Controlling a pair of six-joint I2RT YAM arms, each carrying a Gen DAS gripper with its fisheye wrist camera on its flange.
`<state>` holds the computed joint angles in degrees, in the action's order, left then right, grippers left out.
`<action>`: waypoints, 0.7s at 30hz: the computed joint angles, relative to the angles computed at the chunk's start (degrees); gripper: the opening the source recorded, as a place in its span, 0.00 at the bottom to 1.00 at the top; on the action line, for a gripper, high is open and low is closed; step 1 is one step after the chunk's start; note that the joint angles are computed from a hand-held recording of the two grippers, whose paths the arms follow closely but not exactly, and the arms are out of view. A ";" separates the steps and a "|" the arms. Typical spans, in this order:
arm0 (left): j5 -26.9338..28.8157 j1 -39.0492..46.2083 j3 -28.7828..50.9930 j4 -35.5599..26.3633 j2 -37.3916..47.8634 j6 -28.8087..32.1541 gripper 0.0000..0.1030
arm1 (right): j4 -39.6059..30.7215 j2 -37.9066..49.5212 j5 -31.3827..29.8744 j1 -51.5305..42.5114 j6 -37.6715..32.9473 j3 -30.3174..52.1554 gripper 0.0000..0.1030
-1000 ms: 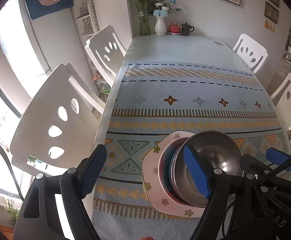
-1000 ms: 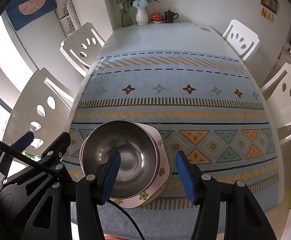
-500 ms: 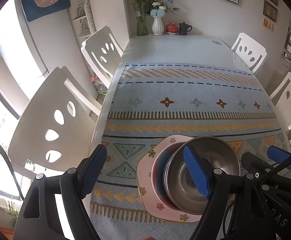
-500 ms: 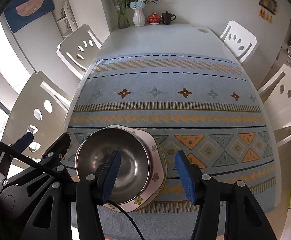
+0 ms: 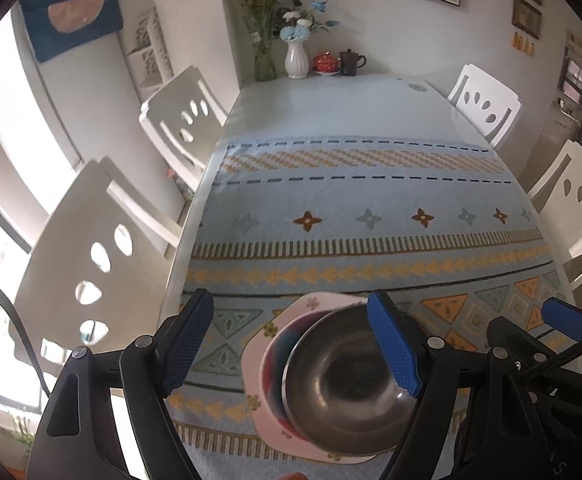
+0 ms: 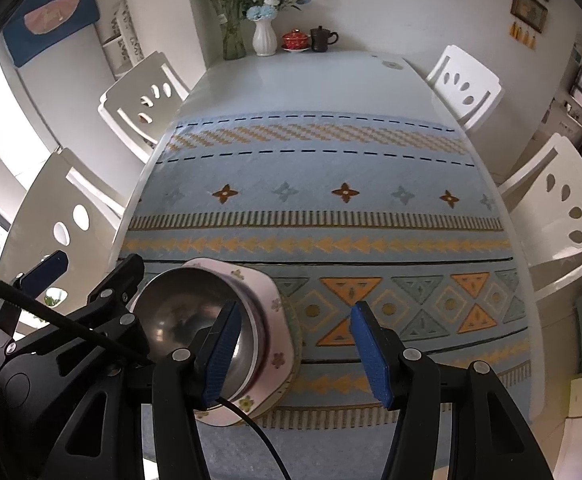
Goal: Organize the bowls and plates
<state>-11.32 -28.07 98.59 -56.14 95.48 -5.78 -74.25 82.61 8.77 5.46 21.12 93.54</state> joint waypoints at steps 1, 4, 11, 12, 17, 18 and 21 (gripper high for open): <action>-0.60 -0.86 0.78 -0.10 0.40 0.23 0.76 | -0.34 -0.20 0.24 -0.73 -0.47 0.26 0.53; -1.55 -2.62 4.54 -2.17 2.66 -0.44 0.76 | -0.07 -1.32 0.49 -2.99 -2.42 0.02 0.54; -9.48 -6.36 11.82 -8.93 7.83 -8.95 0.76 | 2.31 1.20 -5.78 -10.41 -13.04 1.61 0.53; -10.29 -6.82 13.45 -10.28 8.84 -10.12 0.76 | 1.92 2.19 -6.68 -11.79 -14.75 2.65 0.53; -11.75 -9.69 21.79 -15.71 14.76 -13.94 0.76 | 1.88 2.91 -9.99 -17.23 -20.75 2.88 0.54; -12.11 -10.45 23.53 -16.72 16.02 -14.64 0.76 | 1.67 3.36 -10.81 -18.47 -21.79 3.04 0.54; -14.48 -12.98 26.94 -18.32 18.60 -15.13 0.76 | 1.27 4.67 -13.27 -22.17 -24.41 3.51 0.54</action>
